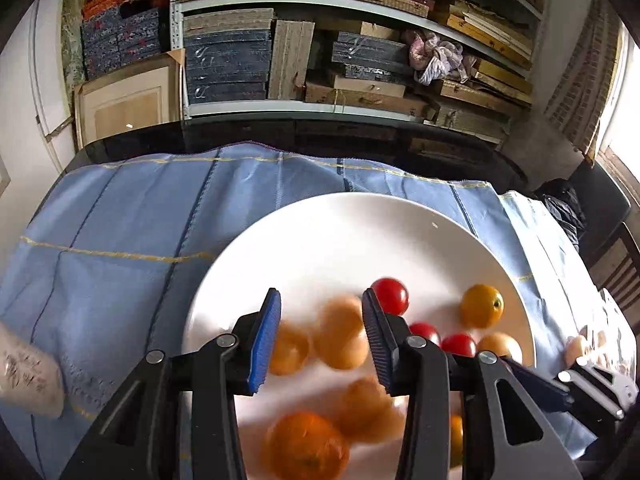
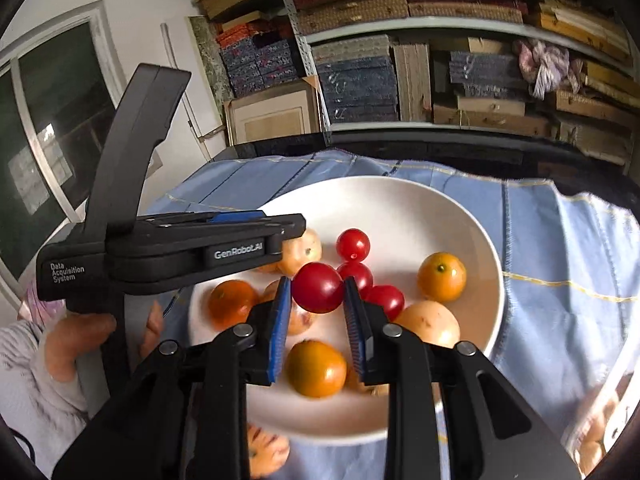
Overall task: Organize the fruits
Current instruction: 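Carry both held fruits to the white plate and open both tools, then withdraw both open tools and move left tool to the orange persimmon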
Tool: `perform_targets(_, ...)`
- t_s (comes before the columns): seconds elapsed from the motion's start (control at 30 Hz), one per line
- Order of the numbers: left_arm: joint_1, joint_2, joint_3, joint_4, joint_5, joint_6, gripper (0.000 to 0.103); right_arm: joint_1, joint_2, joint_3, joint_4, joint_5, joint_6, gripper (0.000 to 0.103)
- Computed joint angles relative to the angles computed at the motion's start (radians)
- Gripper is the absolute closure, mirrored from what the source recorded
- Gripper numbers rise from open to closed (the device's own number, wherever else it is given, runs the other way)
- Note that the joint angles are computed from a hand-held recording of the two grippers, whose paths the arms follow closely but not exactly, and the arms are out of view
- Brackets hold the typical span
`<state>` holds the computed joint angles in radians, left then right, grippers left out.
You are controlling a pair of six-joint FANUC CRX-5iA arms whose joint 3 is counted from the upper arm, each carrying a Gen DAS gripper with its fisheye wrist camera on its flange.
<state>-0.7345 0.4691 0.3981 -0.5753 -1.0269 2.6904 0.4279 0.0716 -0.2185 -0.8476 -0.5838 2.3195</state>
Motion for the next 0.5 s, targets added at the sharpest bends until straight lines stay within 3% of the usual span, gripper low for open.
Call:
perform_targets(0.03, 0.000, 0.003, 0.004, -0.003, 0.001, -0.003, 0.061, -0.008, 0.009, 0.007, -0.010, -0.009, 0.007, 0.066)
perform_targets(0.07, -0.001, 0.003, 0.005, -0.003, 0.004, -0.003, 0.059, -0.019, 0.017, 0.015, -0.026, -0.026, 0.021, 0.049)
perform_targets(0.1, -0.003, -0.002, 0.001, -0.006, 0.009, 0.005, 0.056, -0.029, 0.010, 0.008, -0.045, -0.023, 0.041, 0.045)
perform_targets(0.3, -0.059, -0.090, -0.068, -0.071, -0.002, 0.113, 0.033, -0.114, -0.088, -0.037, -0.163, -0.075, 0.138, 0.041)
perform_targets(0.4, -0.120, -0.150, -0.120, -0.120, -0.054, 0.169, 0.024, -0.182, -0.175, -0.092, -0.243, -0.114, 0.182, 0.024)
perform_targets(0.5, -0.185, -0.195, -0.177, -0.148, -0.101, 0.232, 0.019, -0.249, -0.255, -0.150, -0.293, -0.166, 0.211, 0.020)
